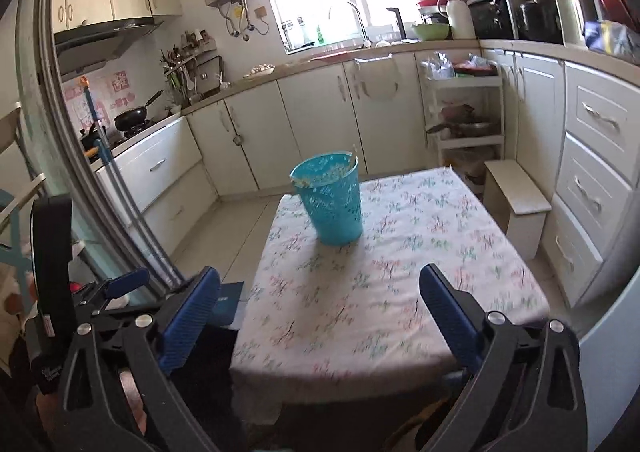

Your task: Organize utensils

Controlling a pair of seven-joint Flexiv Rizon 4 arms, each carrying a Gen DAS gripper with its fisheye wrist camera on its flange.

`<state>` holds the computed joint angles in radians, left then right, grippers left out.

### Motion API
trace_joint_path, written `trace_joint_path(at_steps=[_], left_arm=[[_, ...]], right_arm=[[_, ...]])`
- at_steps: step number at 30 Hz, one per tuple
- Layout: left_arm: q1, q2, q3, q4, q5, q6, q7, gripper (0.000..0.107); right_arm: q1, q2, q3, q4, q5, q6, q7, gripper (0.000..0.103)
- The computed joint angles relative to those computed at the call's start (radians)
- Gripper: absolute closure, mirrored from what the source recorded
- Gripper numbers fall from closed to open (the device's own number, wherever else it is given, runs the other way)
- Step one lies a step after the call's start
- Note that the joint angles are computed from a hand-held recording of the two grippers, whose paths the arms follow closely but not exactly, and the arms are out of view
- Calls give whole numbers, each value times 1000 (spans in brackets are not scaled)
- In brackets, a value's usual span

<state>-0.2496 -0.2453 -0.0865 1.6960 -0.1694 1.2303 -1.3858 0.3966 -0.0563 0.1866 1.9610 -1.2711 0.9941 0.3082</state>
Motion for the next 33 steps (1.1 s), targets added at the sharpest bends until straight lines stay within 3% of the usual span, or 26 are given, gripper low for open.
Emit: trace_joint_path(at_steps=[4,10,17,19,22,24,26,30,33], left_arm=[[-13,63,34,72,50,-1,-71,12],[-1,134,30,183,76,71,-57,12],[17,185,4,260,-77,84,58,12],[14,198,-8,286,-167,95,135,12],[-8,224,-28,326,-389,76,332,12],[-25,237,-25,336,-453,44,394,12],[-33,249,-14,343,-428,30,397,12],[-11,257,6,322,-185,11,218,12],[-4,262,13,316,-133,17,155,12]], right_arm=[[38,22,39,33,-16,-59,48,8],[68,28,56,64,-67,-70,114,7],[67,73,69,95,-166,-115,227,7],[66,72,72,96,-170,-112,238,7],[67,69,75,93,-153,-103,226,7],[73,70,80,92,-161,-111,222,7],[80,75,86,91,-171,-139,218,7],[98,75,99,84,-160,-190,196,7],[103,77,99,84,-146,-198,188,7]])
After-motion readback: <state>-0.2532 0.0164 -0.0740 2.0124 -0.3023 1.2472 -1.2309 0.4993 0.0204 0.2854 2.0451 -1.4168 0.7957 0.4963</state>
